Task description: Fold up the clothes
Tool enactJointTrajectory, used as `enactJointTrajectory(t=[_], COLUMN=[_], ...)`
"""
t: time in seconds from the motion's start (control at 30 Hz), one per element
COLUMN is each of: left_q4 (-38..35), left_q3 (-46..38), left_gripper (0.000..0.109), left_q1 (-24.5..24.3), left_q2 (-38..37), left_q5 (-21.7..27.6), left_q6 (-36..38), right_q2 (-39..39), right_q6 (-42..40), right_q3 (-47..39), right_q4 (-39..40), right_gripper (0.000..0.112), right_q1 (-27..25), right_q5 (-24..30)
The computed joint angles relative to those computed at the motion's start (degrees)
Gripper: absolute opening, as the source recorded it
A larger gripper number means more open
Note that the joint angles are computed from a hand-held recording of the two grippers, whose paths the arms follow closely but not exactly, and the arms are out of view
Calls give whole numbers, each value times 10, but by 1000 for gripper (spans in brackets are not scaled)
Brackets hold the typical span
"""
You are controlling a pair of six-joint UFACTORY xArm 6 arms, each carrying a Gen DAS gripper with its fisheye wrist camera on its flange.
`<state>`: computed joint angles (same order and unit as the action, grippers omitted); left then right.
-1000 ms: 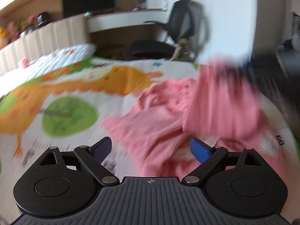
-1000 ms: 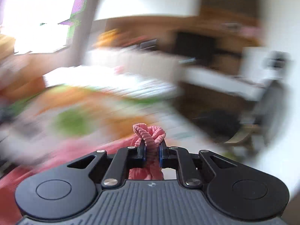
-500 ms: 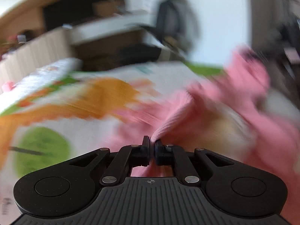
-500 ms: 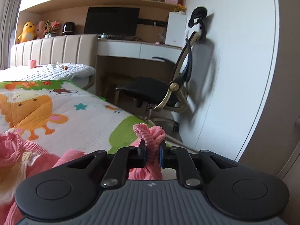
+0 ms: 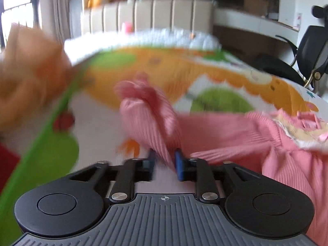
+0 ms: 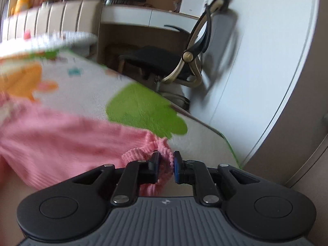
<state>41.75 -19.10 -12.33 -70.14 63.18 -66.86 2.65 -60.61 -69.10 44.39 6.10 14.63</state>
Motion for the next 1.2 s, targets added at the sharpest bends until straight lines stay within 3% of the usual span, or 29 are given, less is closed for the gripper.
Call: enactJointTrajectory(t=[0.03,0.07,0.2,0.27,0.37,0.47,0.53,0.63,0.67,0.8,0.87,0.93,1.0,1.1,1.17,1.2], left_q4=[-33,-62,-115,-109,-111,-115,-131,-155,-162,-217,-236,-236,-222,-175,-125,-104], left_q3=[7,11,22,22,19,23,37,66,75,104,106,101,101,88,70,59], left_gripper=[64,72,81,89,93,94,94,95,96,97,97,97,97,97,97,97], left_q1=[9,15,17,13,2,-30,-48,-64,-70,-68,-77,-90,-101,-127,-167,-191], left_q2=[-28,-56,-115,-100,-42,-5,-4,-20,-33,-54,-46,-40,-55,-70,-70,-66], left_q5=[-2,-7,-75,-134,-222,-274,-299,-327,-329,-359,-350,-319,-294,-236,-176,-145], left_q6=[15,27,45,34,23,17,28,41,44,86,97,96,90,64,36,25], right_q2=[-10,-20,-65,-63,-36,5,38,89,102,125,161,162,119,9,-78,-120], right_q6=[-15,-36,-88,-56,11,86,173,250,278,374,330,293,179,-1,-121,-181], right_q3=[-8,-19,-36,-56,-78,-95,-111,-158,-158,-122,-139,-157,-130,-41,20,49], right_q4=[34,67,121,96,37,-21,-95,-178,-209,-418,-418,-322,-202,-49,23,52], right_gripper=[24,27,28,28,28,28,28,27,13,3,3,3,4,13,46,55], right_q1=[-5,-15,13,42,111,175,209,227,238,261,257,257,255,240,203,176], right_q5=[20,53,140,204,248,235,194,211,188,-39,-87,-44,-12,41,131,183])
